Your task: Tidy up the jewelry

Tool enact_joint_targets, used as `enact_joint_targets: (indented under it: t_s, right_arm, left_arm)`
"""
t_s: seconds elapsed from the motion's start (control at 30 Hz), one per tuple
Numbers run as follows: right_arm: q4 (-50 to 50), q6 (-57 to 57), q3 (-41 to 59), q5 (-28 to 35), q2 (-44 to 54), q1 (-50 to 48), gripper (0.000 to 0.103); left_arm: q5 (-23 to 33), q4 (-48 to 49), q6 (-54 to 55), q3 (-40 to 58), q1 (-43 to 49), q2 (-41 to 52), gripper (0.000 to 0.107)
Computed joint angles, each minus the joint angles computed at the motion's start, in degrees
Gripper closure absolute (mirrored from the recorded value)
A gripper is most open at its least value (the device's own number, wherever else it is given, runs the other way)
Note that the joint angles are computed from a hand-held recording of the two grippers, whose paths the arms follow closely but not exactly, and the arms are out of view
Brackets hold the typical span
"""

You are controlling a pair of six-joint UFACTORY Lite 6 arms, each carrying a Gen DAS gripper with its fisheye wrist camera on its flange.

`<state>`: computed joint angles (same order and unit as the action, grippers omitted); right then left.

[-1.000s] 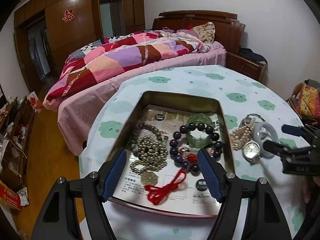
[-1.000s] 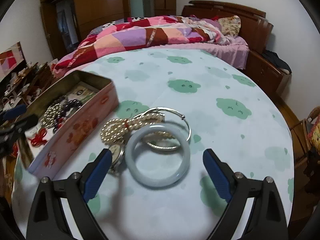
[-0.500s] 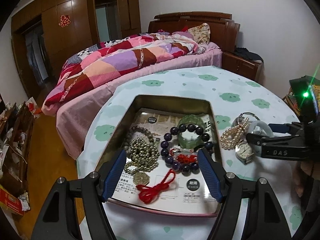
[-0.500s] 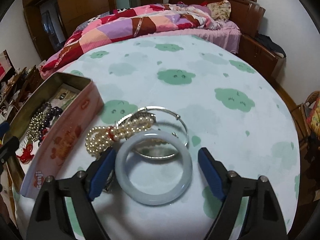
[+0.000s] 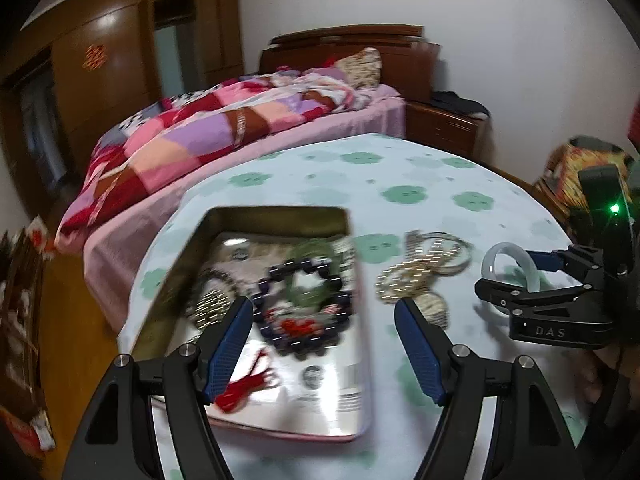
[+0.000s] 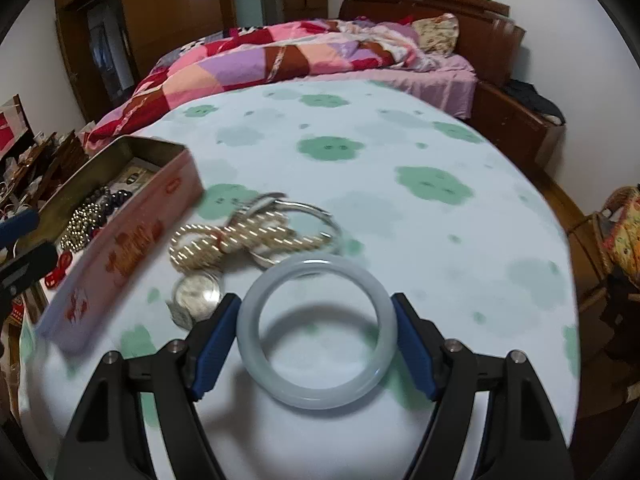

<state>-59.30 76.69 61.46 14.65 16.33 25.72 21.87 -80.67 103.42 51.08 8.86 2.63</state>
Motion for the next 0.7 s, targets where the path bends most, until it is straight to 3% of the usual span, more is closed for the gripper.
enact_joint_targets:
  t_s: [0.17, 0.37, 0.7]
  right_arm:
    - [-8.31, 7.83, -8.40, -1.80, -6.10, -3.69, 0.026]
    - [-13.31, 11.89, -10.69, -4.41, -7.40, -7.27, 0.026]
    - [-37.63, 35.22, -12.36, -6.55, -7.26, -8.22, 0.026]
  left_arm:
    - [-2.46, 1.15, -1.90, -1.01, -7.21, -0.64, 0.034]
    - [-8.48, 0.68, -2.19, -0.13, -15.64, 3.48, 0.034]
    - [-10.92, 16.71, -21.24, 4.25, -18.99, 10.10, 0.040]
